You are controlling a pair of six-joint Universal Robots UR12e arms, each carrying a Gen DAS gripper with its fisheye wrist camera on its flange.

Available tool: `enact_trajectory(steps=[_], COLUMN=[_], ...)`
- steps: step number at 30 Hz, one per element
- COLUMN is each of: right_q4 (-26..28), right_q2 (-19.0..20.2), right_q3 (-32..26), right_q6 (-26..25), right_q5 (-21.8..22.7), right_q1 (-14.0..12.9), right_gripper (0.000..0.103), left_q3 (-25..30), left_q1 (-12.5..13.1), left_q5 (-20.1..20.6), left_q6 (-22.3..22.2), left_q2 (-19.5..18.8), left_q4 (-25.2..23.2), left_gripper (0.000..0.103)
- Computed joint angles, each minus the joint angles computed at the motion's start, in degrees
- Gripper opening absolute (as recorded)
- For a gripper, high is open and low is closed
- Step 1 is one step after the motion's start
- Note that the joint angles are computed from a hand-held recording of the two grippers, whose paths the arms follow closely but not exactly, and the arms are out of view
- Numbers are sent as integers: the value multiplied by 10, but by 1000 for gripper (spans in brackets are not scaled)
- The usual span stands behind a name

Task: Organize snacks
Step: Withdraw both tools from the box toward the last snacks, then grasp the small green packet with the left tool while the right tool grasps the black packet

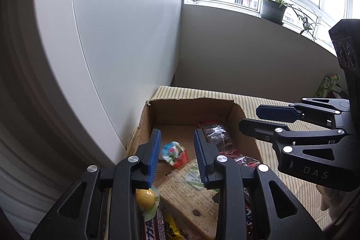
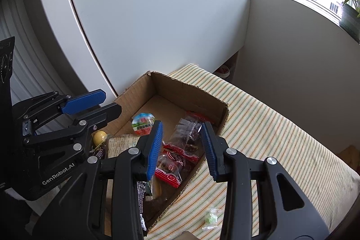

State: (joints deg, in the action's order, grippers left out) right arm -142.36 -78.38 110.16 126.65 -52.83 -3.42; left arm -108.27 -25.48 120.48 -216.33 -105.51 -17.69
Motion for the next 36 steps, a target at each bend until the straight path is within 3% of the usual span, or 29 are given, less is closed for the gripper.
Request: enact_trajectory(steps=[15,26,28,36], right_q4=[24,49,49,71], right_q2=[-19,-1,5,29], right_q3=[9,-5,-6,-21], right_q6=[-26,-46,-51,-88], right_q5=[17,12,8,-6], right_q1=[-67,-117,-122,-134], right_gripper=[37,40,47,47], left_q3=[18,46,51,84], left_q1=[-37,-66,-72,-84], left_q5=[2,-24,-25,-47], left_q6=[-2,-12,-14,-28], left_q2=[-8,-34,-38,-67], left_q4=[18,22,19,-14], left_gripper=[30,30,30,30])
